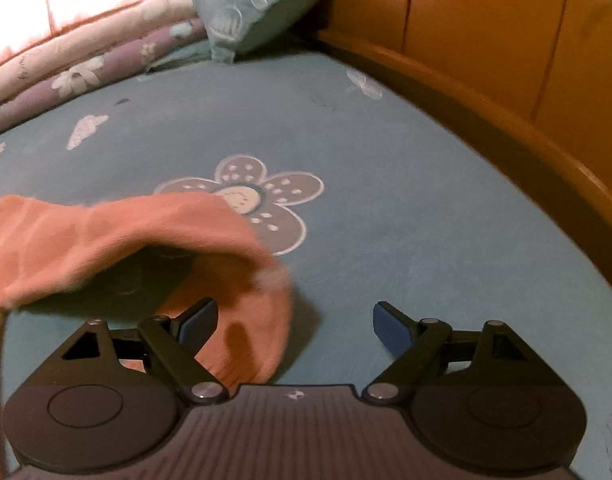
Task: Fold clothes
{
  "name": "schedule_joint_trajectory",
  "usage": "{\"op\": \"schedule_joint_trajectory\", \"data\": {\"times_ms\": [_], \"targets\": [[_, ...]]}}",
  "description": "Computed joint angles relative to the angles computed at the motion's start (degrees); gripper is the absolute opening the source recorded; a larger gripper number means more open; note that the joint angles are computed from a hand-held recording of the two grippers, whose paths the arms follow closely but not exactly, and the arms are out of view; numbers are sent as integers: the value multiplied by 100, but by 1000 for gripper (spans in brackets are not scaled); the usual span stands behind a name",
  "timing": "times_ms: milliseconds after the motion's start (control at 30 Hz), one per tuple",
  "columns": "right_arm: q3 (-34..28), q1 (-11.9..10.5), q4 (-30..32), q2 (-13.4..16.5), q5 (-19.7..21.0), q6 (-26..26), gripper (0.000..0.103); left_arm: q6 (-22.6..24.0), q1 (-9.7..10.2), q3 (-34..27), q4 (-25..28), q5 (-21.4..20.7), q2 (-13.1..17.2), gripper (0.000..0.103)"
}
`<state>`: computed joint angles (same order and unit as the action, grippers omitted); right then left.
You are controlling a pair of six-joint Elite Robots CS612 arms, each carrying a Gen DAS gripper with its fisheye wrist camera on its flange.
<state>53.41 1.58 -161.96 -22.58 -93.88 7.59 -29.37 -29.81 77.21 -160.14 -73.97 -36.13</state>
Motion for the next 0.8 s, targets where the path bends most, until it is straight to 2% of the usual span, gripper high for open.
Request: {"op": "schedule_joint_trajectory", "data": {"times_ms": [33,67,133,167,200,267,333,400,467,600,733,800], "targets": [[-85,-41,118,43,172,16,75,-44,4,-13,23,-2,5,65],[-119,-76,170,61,374,-22,70,-85,3,-28,49,11,12,67],[-145,-86,254,46,615,-373,42,-145,3,-61,86,28,31,68],[-161,-87,305,36,723,-566,35,-167,2,-76,95,44,40,69],[-202,-71,391,35,720,-770,22,-190,1,-91,104,61,50,69],[-344,17,555,67,345,-1237,19,-222,-2,-123,126,87,67,70],[-509,154,525,147,-340,-1819,13,-240,-3,-147,143,103,80,70],[-718,303,226,299,-1159,-2406,12,-234,-1,-145,132,97,80,70],[-847,400,-284,426,-1727,-2891,12,-235,1,-135,115,91,77,70],[-1003,534,-1300,631,-2330,-3868,12,-250,-5,-130,120,107,73,70],[-915,582,-1420,666,-2556,-4695,12,-243,-5,-105,77,104,66,70],[-713,557,-1201,579,-2551,-4734,12,-249,-2,-78,20,89,61,70]]}}
